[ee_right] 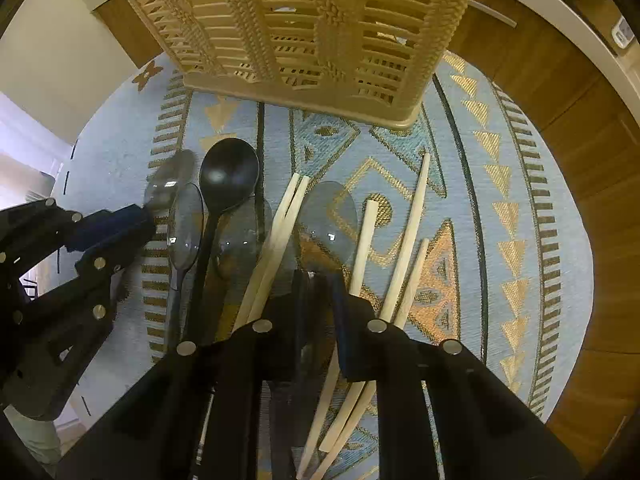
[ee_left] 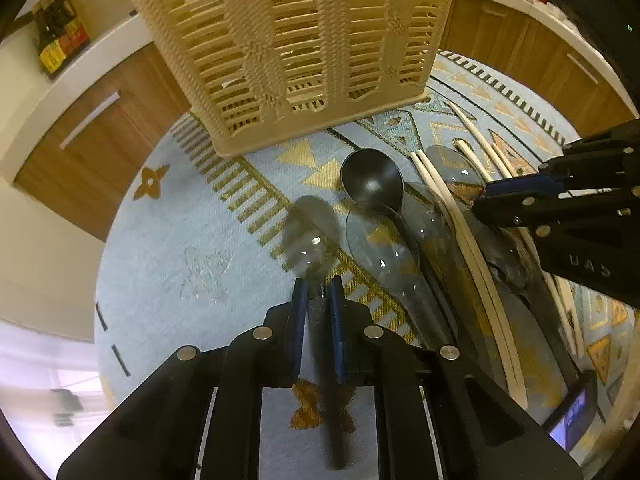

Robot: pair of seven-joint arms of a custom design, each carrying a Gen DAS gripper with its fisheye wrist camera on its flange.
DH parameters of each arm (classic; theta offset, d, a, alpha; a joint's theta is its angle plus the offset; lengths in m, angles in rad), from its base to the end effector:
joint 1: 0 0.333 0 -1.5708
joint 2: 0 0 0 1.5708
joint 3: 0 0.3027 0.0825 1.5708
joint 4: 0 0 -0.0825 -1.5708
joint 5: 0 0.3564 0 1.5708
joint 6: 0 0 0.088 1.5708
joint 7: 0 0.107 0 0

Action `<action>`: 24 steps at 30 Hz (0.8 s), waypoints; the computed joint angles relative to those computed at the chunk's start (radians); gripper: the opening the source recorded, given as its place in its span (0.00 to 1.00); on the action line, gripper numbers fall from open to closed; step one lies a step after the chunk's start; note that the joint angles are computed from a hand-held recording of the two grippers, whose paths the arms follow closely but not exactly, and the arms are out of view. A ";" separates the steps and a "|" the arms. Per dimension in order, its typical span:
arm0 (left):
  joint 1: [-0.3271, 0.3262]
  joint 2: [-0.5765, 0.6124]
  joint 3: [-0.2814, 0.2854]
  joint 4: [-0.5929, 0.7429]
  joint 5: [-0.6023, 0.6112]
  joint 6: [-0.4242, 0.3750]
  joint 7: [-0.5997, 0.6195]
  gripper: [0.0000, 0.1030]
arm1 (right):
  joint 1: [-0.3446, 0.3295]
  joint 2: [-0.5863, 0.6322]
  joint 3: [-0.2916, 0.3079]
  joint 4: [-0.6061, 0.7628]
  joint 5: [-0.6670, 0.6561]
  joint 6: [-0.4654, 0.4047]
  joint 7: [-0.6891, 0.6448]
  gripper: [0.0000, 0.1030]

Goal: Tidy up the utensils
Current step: 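Lift both held clear spoons up and carry them over the beige basket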

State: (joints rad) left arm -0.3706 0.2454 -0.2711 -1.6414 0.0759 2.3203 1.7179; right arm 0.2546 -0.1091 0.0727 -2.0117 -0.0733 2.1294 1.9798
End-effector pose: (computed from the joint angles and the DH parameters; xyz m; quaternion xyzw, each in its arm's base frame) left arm 0.5246 -0.3689 0.5192 -0.3642 0.9051 -0.1876 0.1142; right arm 0.4957 0.1662 0.5203 -0.6845 0.7192 -0.0796 0.0882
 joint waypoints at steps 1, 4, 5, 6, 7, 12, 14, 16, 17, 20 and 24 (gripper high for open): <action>0.002 -0.003 -0.001 -0.008 -0.009 0.013 -0.002 0.09 | 0.000 -0.008 -0.001 -0.015 0.006 0.018 0.002 0.09; 0.046 -0.068 -0.019 -0.120 -0.143 0.172 0.046 0.09 | -0.003 -0.070 -0.016 -0.104 0.067 0.126 -0.022 0.09; 0.057 -0.087 -0.024 -0.147 -0.191 0.209 0.067 0.09 | -0.005 -0.086 -0.018 -0.125 0.080 0.153 -0.031 0.09; 0.075 -0.118 -0.034 -0.186 -0.277 0.269 0.110 0.09 | -0.006 -0.111 -0.021 -0.153 0.097 0.186 -0.040 0.09; 0.083 -0.140 -0.036 -0.208 -0.333 0.301 0.141 0.09 | -0.004 -0.138 -0.027 -0.184 0.127 0.226 -0.060 0.09; 0.086 -0.223 -0.040 -0.251 -0.718 0.466 0.381 0.09 | 0.002 -0.263 -0.030 -0.289 0.187 0.392 -0.125 0.09; 0.064 -0.230 -0.041 -0.239 -0.810 0.524 0.449 0.09 | 0.010 -0.306 -0.031 -0.312 0.206 0.465 -0.141 0.09; 0.046 -0.230 -0.040 -0.212 -0.922 0.584 0.536 0.09 | 0.004 -0.330 -0.025 -0.319 0.198 0.528 -0.144 0.09; 0.039 -0.219 -0.040 -0.187 -0.948 0.609 0.550 0.09 | -0.003 -0.334 -0.023 -0.316 0.190 0.548 -0.144 0.09; 0.030 -0.161 -0.057 -0.088 -1.015 0.685 0.603 0.09 | -0.002 -0.340 -0.028 -0.291 0.192 0.650 -0.152 0.09; 0.047 -0.034 -0.112 0.076 -1.012 0.790 0.606 0.09 | -0.092 -0.315 0.016 -0.247 0.102 0.759 -0.095 0.09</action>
